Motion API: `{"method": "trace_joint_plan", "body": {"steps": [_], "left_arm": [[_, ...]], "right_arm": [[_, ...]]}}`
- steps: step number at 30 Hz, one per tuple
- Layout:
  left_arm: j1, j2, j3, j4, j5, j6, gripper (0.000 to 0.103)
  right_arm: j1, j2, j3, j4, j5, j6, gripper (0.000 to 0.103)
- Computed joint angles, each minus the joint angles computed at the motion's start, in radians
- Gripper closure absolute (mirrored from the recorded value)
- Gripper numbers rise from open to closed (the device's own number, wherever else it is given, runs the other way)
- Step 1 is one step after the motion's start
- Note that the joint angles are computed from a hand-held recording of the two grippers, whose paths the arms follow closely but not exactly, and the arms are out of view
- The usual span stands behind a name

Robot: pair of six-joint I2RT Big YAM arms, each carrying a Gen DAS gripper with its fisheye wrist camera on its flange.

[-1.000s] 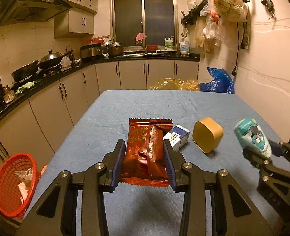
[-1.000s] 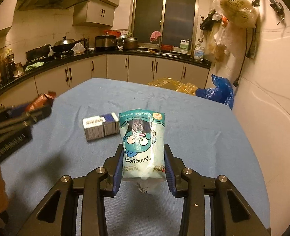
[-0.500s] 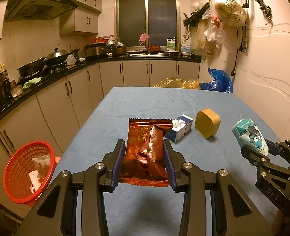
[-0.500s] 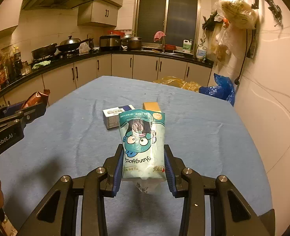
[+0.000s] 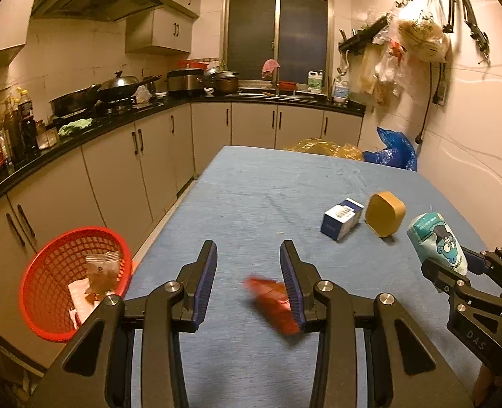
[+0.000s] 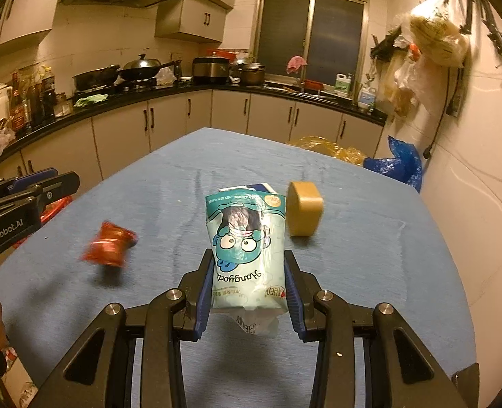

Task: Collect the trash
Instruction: 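Hold the red wrapper in the left tool while the right tool holds the tissue pack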

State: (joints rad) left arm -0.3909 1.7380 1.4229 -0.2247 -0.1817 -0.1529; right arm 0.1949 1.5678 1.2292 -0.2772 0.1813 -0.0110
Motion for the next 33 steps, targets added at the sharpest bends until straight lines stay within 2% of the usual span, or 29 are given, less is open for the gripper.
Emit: {"method": "trace_joint_plan", "body": {"steps": [3,7,10,12,14,17,18,23,24,28,33], "left_arm": [[0.028,0.004,0.01,-0.037,0.055,-0.017,0.066],[0.066,0.057,0.091,-0.174,0.188,-0.051,0.061],[0.082,0.099,0.143,-0.259,0.276,-0.115,0.056],[0.081,0.118,0.163,-0.291,0.3,-0.152,0.054],[0.066,0.144,0.196,-0.329,0.294,-0.169,0.046],[0.048,0.184,0.251,-0.393,0.297,-0.211,0.044],[0.037,0.206,0.284,-0.432,0.267,-0.218,0.044],[0.003,0.275,0.37,-0.486,0.167,-0.225,0.045],[-0.001,0.288,0.387,-0.496,0.16,-0.225,0.048],[-0.007,0.288,0.378,-0.48,0.123,-0.216,0.056],[-0.005,0.261,0.339,-0.435,0.141,-0.183,0.062]], "right_arm": [[0.008,0.006,0.012,-0.01,-0.009,0.003,0.062],[-0.001,0.011,0.018,-0.014,-0.033,0.019,0.062],[-0.007,0.011,0.013,-0.012,-0.039,0.031,0.062],[-0.015,0.011,0.011,-0.01,-0.049,0.035,0.062],[-0.02,0.01,0.007,-0.006,-0.06,0.037,0.062],[-0.028,0.004,-0.005,0.005,-0.076,0.039,0.062],[-0.033,0.0,-0.01,0.008,-0.084,0.04,0.062],[-0.056,-0.012,-0.03,0.025,-0.111,0.045,0.062],[-0.06,-0.015,-0.035,0.028,-0.115,0.048,0.062],[-0.073,-0.021,-0.047,0.036,-0.128,0.058,0.062],[-0.077,-0.018,-0.043,0.035,-0.142,0.068,0.062]]}}
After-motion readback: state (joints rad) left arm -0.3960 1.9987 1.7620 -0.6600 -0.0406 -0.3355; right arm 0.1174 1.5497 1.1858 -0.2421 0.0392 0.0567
